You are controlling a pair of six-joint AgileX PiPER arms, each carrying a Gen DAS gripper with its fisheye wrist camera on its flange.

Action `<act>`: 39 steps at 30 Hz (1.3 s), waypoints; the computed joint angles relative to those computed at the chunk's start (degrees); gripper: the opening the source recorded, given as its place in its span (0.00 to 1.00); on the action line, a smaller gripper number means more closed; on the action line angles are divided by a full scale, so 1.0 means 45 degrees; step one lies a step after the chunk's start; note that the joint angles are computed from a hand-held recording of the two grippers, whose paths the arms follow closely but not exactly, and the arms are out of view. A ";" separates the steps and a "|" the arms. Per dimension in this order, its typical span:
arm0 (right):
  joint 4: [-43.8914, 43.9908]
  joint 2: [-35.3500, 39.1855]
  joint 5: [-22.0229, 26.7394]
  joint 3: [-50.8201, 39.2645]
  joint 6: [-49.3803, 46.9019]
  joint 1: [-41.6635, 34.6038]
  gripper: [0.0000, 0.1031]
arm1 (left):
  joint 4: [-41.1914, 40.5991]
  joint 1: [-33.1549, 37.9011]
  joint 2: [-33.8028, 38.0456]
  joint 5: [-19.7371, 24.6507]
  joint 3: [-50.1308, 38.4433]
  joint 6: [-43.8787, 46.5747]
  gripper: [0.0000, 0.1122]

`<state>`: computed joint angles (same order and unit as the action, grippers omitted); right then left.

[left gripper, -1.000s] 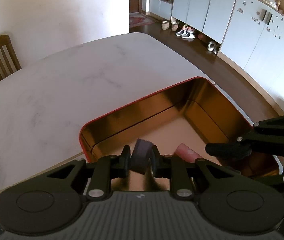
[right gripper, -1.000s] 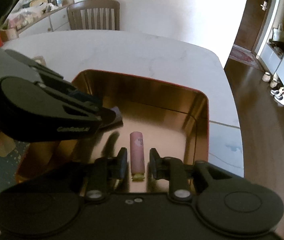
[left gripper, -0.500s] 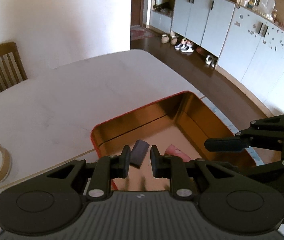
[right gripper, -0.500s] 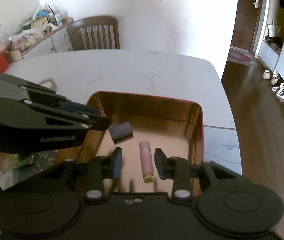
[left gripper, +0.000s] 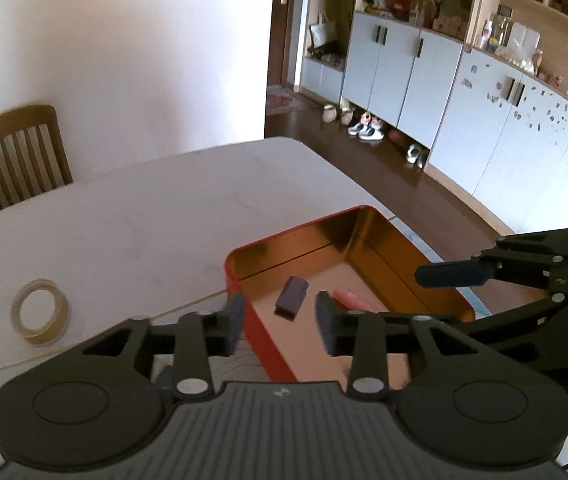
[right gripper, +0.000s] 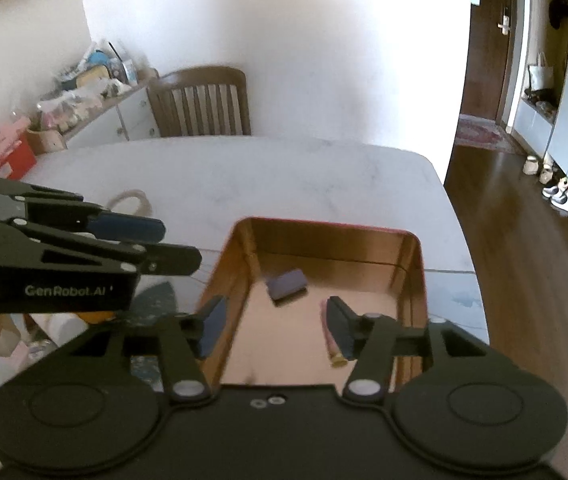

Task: Organize rigid objects
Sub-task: 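Open both tools to release the items in the tin and withdraw, then grasp the labeled jar with the right tool while the left grasps the pink comb case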

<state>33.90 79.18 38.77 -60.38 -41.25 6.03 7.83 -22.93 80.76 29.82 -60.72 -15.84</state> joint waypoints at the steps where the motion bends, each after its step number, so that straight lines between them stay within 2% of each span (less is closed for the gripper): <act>1: -0.0015 -0.0181 -0.0038 0.0098 0.0120 0.0095 0.58 | -0.0011 0.0122 -0.0388 -0.0011 0.0277 0.0091 0.44; 3: -0.0142 -0.0574 -0.0115 0.0292 0.0555 0.0340 0.62 | 0.0236 0.0198 -0.0926 -0.0002 0.0634 -0.0143 0.46; 6: -0.0392 -0.1090 -0.0196 0.0513 0.1269 0.0727 0.68 | -0.0435 0.0609 -0.1916 0.0101 0.1210 0.0727 0.50; 8: -0.0731 -0.1392 -0.0320 0.0640 0.1915 0.1108 0.72 | -0.0412 0.0812 -0.2469 0.0178 0.1499 0.0882 0.56; 15: -0.1825 -0.2296 -0.1156 0.1344 0.4234 0.2838 0.89 | -0.3129 0.3208 -0.4625 0.0957 0.2478 0.4393 0.59; 23: -0.4401 -0.2604 -0.2073 0.1744 0.7949 0.5309 0.98 | -0.7534 0.8086 -0.6554 0.2551 0.3436 1.0442 0.70; 30: -0.7267 -0.2396 -0.2505 0.1876 1.1750 0.7433 0.99 | -1.1395 1.3768 -0.6973 0.5297 0.4205 1.6076 0.71; 35: -0.9577 -0.1872 -0.2493 0.1875 1.4569 0.8862 0.99 | -1.2413 1.6888 -0.6660 0.6999 0.4859 1.8827 0.71; 39: -1.0906 -0.1352 -0.2298 0.1826 1.6239 0.9729 0.99 | -1.2464 1.8283 -0.6531 0.7275 0.5748 2.0439 0.71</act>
<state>-15.17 73.09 28.43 -52.17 31.83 49.81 -48.26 59.34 51.37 62.56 -34.85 76.13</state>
